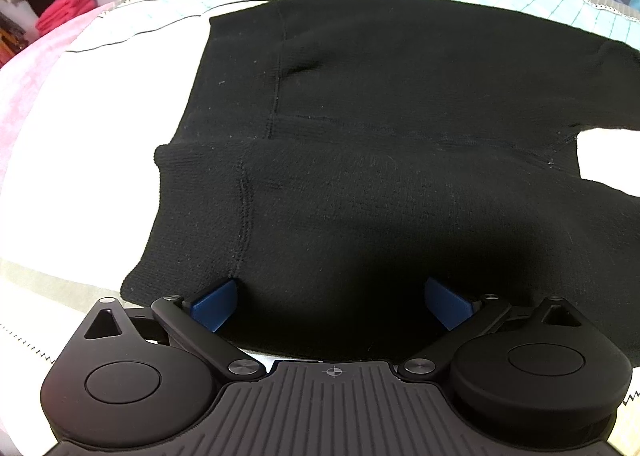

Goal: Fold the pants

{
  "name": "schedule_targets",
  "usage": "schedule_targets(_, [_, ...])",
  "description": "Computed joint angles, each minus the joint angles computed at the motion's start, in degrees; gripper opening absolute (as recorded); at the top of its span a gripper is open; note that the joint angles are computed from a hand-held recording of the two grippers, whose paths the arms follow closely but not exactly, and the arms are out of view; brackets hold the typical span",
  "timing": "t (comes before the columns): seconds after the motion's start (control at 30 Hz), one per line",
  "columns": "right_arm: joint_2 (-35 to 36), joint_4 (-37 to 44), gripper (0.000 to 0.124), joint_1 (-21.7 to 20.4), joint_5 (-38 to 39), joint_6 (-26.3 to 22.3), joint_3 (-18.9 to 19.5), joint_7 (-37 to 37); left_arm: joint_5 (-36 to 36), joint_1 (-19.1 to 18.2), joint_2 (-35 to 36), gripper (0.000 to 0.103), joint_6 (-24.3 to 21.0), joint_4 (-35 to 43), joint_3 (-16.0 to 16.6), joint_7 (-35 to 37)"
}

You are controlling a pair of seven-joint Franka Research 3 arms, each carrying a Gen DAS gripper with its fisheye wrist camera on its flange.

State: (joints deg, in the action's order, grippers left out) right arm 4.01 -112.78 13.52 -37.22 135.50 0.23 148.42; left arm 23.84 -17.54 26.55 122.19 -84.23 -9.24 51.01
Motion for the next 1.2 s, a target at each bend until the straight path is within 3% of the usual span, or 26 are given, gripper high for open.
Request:
schedule_targets(0.17, [-5.3, -6.3, 0.017, -2.8, 6.2, 5.1, -0.4, 3.8, 0.6, 0.0, -0.9, 0.103, 1.6, -1.8, 0.1, -0.7])
schedule_targets(0.23, [-6.1, -7.3, 0.024, -4.5, 5.1, 8.6, -0.4, 9.9, 0.7, 0.0, -1.1, 0.103, 1.8, -2.1, 0.1, -1.0])
schedule_targets(0.27, [-6.3, -7.1, 0.028, -5.0, 1.9, 8.1, 0.1, 13.5, 0.8, 0.0, -1.2, 0.103, 2.0, -2.4, 0.1, -1.1])
schedule_targets(0.3, [-5.8, -6.0, 0.039, -5.3, -1.1, 6.0, 0.7, 15.8, 1.0, 0.0, -1.3, 0.103, 2.1, -2.5, 0.1, -1.2])
schedule_targets(0.33, [-4.9, -4.7, 0.054, -5.3, -2.9, 4.2, 0.9, 16.1, 1.1, 0.0, -1.3, 0.103, 2.1, -2.5, 0.1, -1.2])
schedule_targets(0.37, [-4.1, -4.0, 0.06, -5.4, -3.0, 4.3, 0.8, 14.9, 1.1, 0.0, -1.3, 0.103, 2.0, -2.5, 0.1, -1.1])
schedule_targets(0.43, [-2.4, -3.5, 0.062, -5.5, -0.3, 6.0, 0.2, 9.2, 0.9, 0.0, -1.2, 0.103, 1.6, -2.2, 0.0, -1.0])
schedule_targets(0.47, [-1.2, -2.5, 0.06, -6.1, 1.0, 3.9, 0.9, 6.3, 0.8, 0.0, -1.1, 0.103, 1.5, -1.9, 0.0, -0.8])
schedule_targets(0.57, [-2.3, -2.7, 0.063, -4.7, -0.9, -0.6, -1.0, 13.5, 0.8, 0.0, -1.1, 0.103, 1.1, -1.8, -0.1, -0.2])
schedule_targets(0.67, [-3.5, -2.8, 0.064, -4.0, -4.6, -2.4, 0.0, 17.2, 1.7, -0.2, -2.7, 0.103, 2.0, -3.2, -0.1, 0.0])
schedule_targets(0.77, [-1.8, 0.2, 0.069, -2.4, -10.1, -4.2, 1.2, 15.1, 2.9, 0.3, -6.0, 0.103, 7.7, -7.2, -0.1, -1.3])
schedule_targets(0.87, [0.2, 2.2, 0.078, -1.5, -10.1, 2.0, 1.1, 9.6, 6.6, -0.5, -5.9, 0.103, 9.9, -6.7, 0.7, -3.4])
schedule_targets(0.97, [4.0, 4.8, 0.079, -1.0, 2.1, 7.5, 1.7, -8.0, 7.3, -0.8, -2.4, 0.103, 7.8, -2.7, 0.9, -3.1])
schedule_targets(1.0, [5.5, 6.2, 0.079, -1.3, 9.7, 6.7, 2.4, -16.3, 6.4, -0.7, -0.8, 0.103, 5.8, -1.0, 0.5, -1.6])
schedule_targets(1.03, [7.0, 7.9, 0.078, -2.5, 14.3, 4.0, 3.8, -21.2, 4.8, -2.3, 0.7, 0.103, 2.9, 1.0, 2.2, 0.6])
schedule_targets(1.07, [7.6, 8.7, 0.079, -2.0, 15.3, 1.8, 3.3, -22.1, 5.0, -2.5, 1.1, 0.103, 1.3, 0.9, 2.4, 1.2])
schedule_targets(1.1, [6.7, 7.6, 0.082, 0.1, 14.2, 2.3, 0.8, -19.0, 6.2, -0.8, -0.1, 0.103, 2.5, -1.1, 0.7, -0.2])
schedule_targets(1.2, [5.4, 8.5, 0.082, 3.2, 5.6, -2.4, -1.9, -8.8, 4.3, 0.5, -4.2, 0.103, 4.9, -6.8, 0.8, -1.8])
